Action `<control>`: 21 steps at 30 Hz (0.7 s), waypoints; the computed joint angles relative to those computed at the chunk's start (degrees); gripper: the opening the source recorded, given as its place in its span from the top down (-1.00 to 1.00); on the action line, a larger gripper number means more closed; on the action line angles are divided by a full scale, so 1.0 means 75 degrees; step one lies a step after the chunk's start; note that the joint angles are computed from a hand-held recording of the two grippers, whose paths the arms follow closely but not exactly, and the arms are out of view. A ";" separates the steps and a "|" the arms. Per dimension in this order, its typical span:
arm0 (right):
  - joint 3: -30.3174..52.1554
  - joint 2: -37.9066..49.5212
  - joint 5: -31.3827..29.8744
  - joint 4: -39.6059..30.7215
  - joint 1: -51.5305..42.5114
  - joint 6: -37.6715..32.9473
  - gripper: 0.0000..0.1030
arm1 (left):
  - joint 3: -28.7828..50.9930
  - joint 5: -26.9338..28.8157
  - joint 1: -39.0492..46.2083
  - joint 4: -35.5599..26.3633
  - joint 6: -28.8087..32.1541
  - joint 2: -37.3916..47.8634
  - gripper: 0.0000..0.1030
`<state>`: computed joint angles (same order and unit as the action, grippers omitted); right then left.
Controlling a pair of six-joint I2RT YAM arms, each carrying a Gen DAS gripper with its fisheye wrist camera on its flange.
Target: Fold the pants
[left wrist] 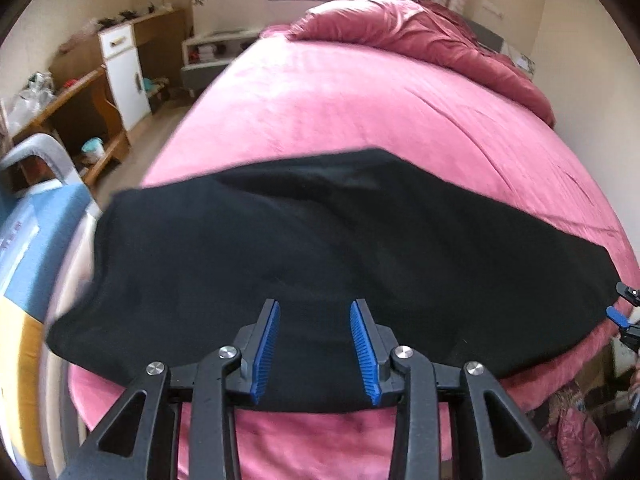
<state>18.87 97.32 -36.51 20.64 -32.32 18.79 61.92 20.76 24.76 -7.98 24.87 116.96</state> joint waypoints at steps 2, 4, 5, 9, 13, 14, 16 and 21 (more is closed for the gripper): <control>-0.0004 0.0198 -0.0329 -0.0182 -0.0945 -0.0251 -0.19 | -0.0055 -0.0054 -0.0078 -0.0032 0.0077 0.0095 0.28; 0.0007 0.0375 -0.0527 -0.0297 -0.1688 -0.0420 -0.19 | -0.0082 -0.0048 -0.0106 -0.0002 0.0222 0.0204 0.28; 0.0059 0.0448 -0.0613 -0.0390 -0.2011 -0.0530 -0.19 | -0.0123 -0.0103 -0.0115 0.0091 0.0278 0.0230 0.27; 0.0507 0.0864 -0.1219 -0.0677 -0.3541 -0.0847 -0.19 | 0.0278 -0.0271 0.0073 -0.0053 0.0273 0.0651 -0.14; 0.0964 0.1348 -0.1752 -0.0571 -0.4384 -0.0752 -0.19 | 0.0783 -0.0672 0.0425 -0.0155 0.0043 0.1088 -0.15; 0.1094 0.1476 -0.1761 -0.0509 -0.4439 -0.0672 -0.18 | 0.0946 -0.0656 0.0532 -0.0302 0.0012 0.1183 -0.15; 0.1390 0.1878 -0.1818 -0.0253 -0.4472 -0.0351 -0.11 | 0.1174 -0.0718 0.0697 -0.0480 -0.0114 0.1305 -0.15; 0.1997 0.2937 -0.1804 0.0334 -0.4099 0.0483 0.15 | 0.1135 -0.0381 0.0907 -0.0585 -0.0231 0.1143 -0.15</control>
<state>33.85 119.35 -50.04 23.14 -63.06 22.42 70.43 17.90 31.56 -12.37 23.14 125.54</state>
